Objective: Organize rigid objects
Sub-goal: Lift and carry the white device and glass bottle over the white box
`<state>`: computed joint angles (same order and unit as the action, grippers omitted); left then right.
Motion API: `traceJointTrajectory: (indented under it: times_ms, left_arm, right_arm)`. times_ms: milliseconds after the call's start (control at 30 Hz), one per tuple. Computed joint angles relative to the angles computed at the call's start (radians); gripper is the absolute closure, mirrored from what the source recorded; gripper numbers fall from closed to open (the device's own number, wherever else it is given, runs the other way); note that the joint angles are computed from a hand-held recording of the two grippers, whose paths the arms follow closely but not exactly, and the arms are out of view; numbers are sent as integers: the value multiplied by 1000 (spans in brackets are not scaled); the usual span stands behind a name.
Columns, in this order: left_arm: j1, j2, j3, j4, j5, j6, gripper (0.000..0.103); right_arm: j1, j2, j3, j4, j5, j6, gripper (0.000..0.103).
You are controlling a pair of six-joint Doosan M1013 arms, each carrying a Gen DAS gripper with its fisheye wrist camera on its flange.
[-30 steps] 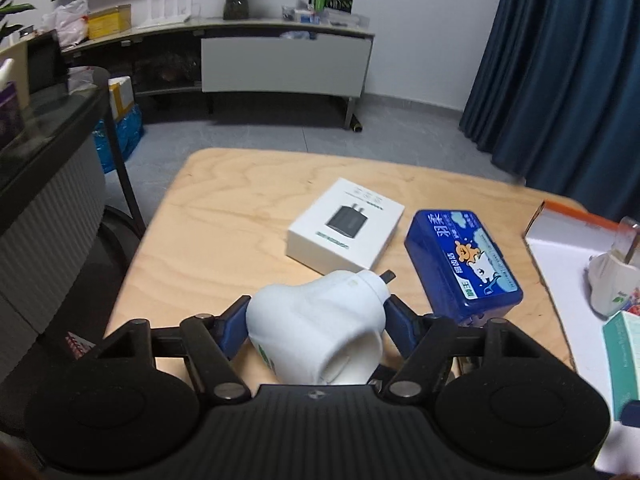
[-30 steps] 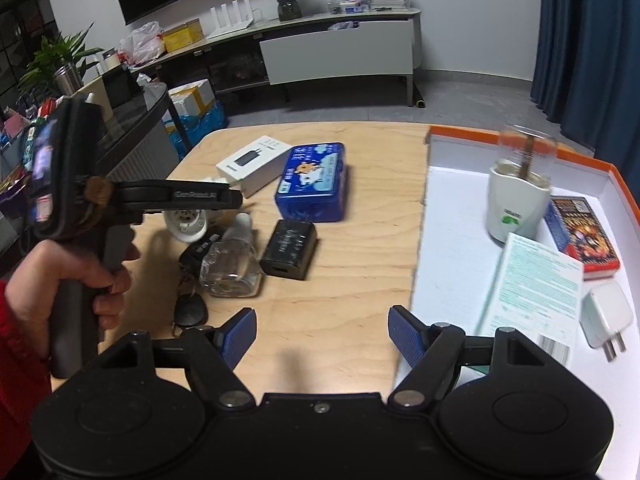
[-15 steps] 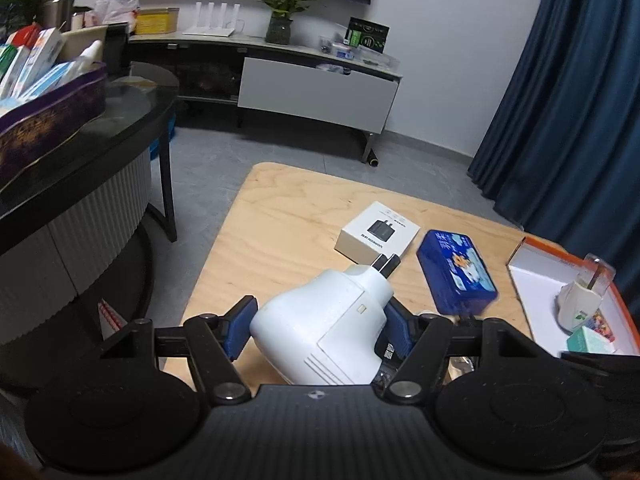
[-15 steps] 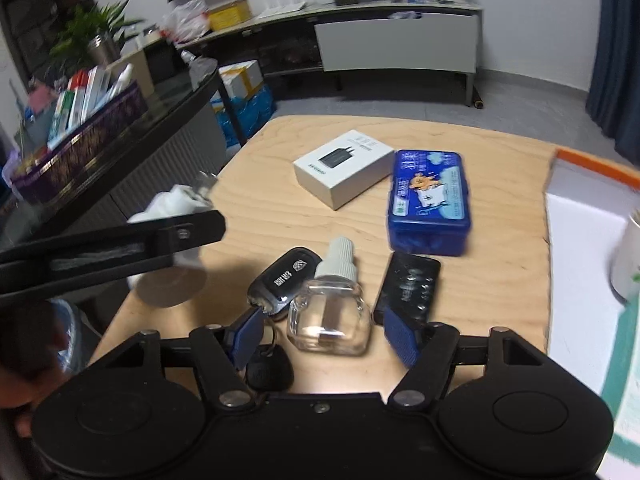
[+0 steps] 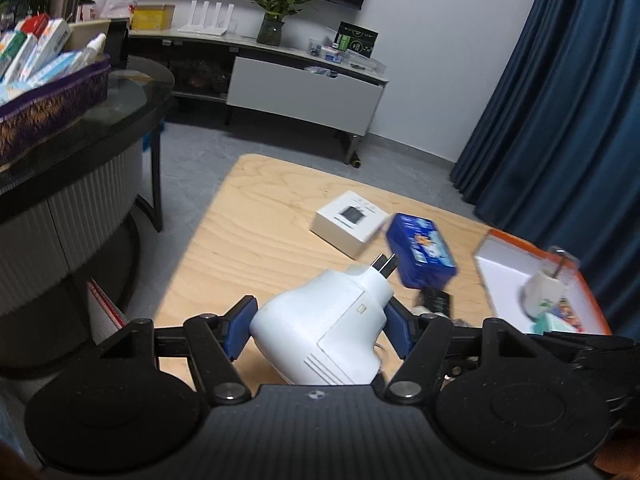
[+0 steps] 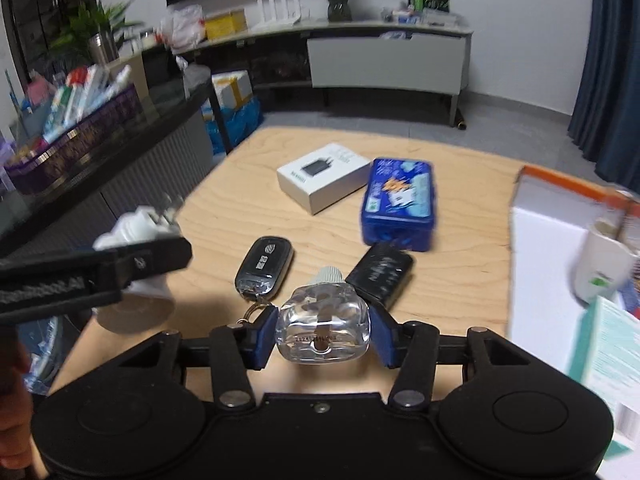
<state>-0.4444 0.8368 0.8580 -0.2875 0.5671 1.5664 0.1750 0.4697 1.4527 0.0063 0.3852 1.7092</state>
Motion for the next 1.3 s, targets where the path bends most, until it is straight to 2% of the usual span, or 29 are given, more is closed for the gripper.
traceJointTrajectory:
  times_ms: [133,300,333,400,533,700,833,1033,1300]
  left_arm:
    - [-12,-30,47,-23,-13,26,35]
    - [-31,-71,107,-34,-41,53,35]
    - [-36,-80,119,-48,-47,68,35]
    - [-49,-97,145,-66,-62,89,35]
    - [-83,-125,184,-104,-78,132,35]
    - [-124,-130,194,-124,-67,161,35]
    - [-148,-123,183,-137,-46,206,35]
    - [-176,-121,182,-106,-44,205,35]
    - [-193,-126,194,-35,-69,167,35]
  right_arm:
    - [-10,-59,70,-35,-50,53,43]
    - [-25,-142,174,-223,-130,277,43]
    - [-28,-160,197,-291,-145,348,43]
    - [-30,-195,241,-511,-161,563,43]
    - [-44,-260,325,-902,-161,958,43]
    - [-69,-314,401,-1166,-116,1234,43]
    - [-95,-345,451,-1290,-114,1402,43]
    - [-120,-368,495,-1440,-128,1600,43]
    - [-125,-378,523,-1587,-143,1768,43]
